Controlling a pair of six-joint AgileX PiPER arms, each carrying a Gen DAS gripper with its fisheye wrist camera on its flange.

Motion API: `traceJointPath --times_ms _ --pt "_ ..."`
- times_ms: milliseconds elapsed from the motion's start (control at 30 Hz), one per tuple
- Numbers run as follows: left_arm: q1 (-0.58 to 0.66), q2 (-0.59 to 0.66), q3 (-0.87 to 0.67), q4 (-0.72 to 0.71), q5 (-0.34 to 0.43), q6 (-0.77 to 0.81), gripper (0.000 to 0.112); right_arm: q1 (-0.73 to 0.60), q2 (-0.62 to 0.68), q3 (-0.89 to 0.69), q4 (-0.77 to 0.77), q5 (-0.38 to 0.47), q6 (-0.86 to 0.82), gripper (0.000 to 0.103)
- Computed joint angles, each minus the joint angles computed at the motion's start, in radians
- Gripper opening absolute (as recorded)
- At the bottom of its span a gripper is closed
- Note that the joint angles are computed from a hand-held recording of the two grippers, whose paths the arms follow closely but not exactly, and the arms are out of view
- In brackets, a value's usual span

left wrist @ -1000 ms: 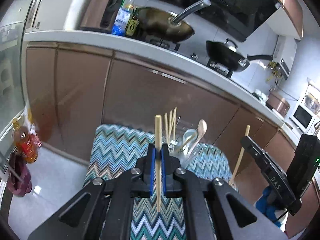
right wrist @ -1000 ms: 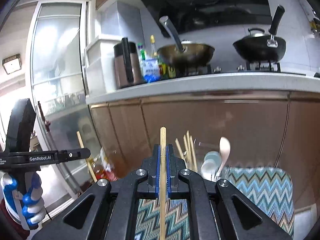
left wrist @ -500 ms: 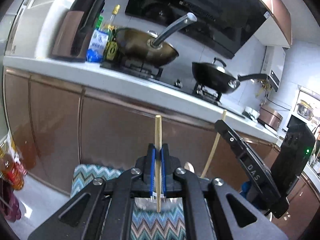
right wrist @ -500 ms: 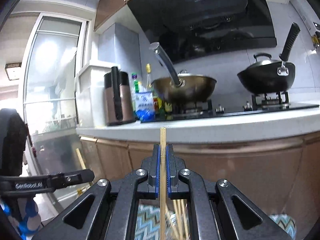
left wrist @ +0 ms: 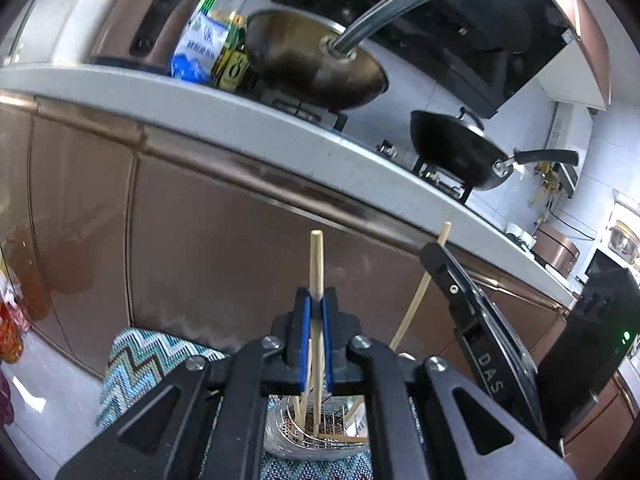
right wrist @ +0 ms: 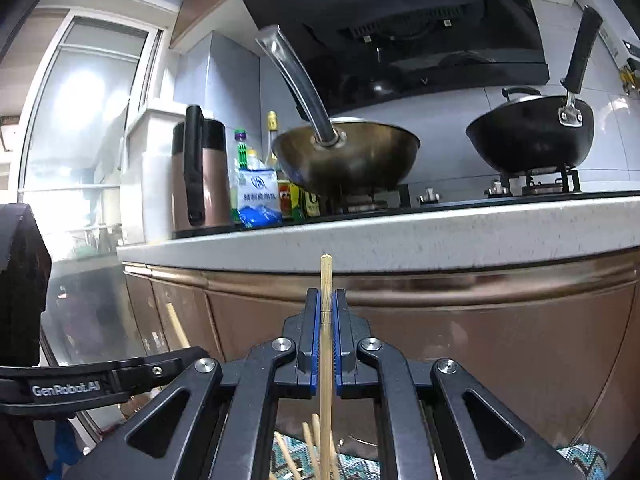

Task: Organize utensils
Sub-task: 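Lower both chopsticks into the clear holder with both tools, then open both tools and pull them back from the holder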

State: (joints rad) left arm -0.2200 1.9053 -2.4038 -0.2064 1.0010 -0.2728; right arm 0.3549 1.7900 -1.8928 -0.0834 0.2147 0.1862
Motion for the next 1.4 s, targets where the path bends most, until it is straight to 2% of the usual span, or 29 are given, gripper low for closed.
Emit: traceJointPath --times_ms 167,233,300,367,600,733,867,967,1033,1200,1400 --pt "-0.028 0.014 0.063 0.058 -0.067 -0.027 0.005 0.001 0.001 0.061 -0.103 -0.02 0.079 0.005" --pt "-0.047 0.003 0.106 0.105 -0.098 -0.046 0.005 -0.005 -0.001 0.09 -0.078 -0.028 0.063 0.006" --pt "-0.056 -0.008 0.143 0.131 -0.122 -0.055 0.006 -0.011 -0.011 0.118 -0.082 -0.037 0.079 0.016" --pt "-0.062 -0.028 0.186 0.147 -0.146 -0.069 0.007 -0.012 -0.026 0.144 -0.148 -0.048 0.15 0.039" --pt "-0.08 -0.097 0.241 0.19 -0.151 -0.076 0.008 -0.005 -0.111 0.222 -0.473 -0.042 0.482 0.045" --pt "-0.1 -0.163 0.294 0.235 -0.15 -0.098 0.018 0.012 -0.17 0.261 -0.604 0.002 0.61 0.049" --pt "-0.134 -0.269 0.392 0.313 -0.156 -0.146 0.035 0.053 -0.246 0.302 -0.74 0.104 0.733 0.056" --pt "-0.156 -0.346 0.462 0.373 -0.158 -0.185 0.043 0.102 -0.297 0.318 -0.78 0.222 0.766 0.062" --pt "-0.174 -0.41 0.522 0.421 -0.156 -0.214 0.046 0.148 -0.327 0.331 -0.819 0.311 0.787 0.065" --pt "-0.276 -0.54 0.642 0.648 -0.105 -0.329 0.047 0.313 -0.426 0.423 -0.99 0.545 0.89 0.071" --pt "-0.415 -0.654 0.729 0.836 0.034 -0.421 0.048 0.495 -0.539 0.521 -1.105 0.782 0.982 0.075"
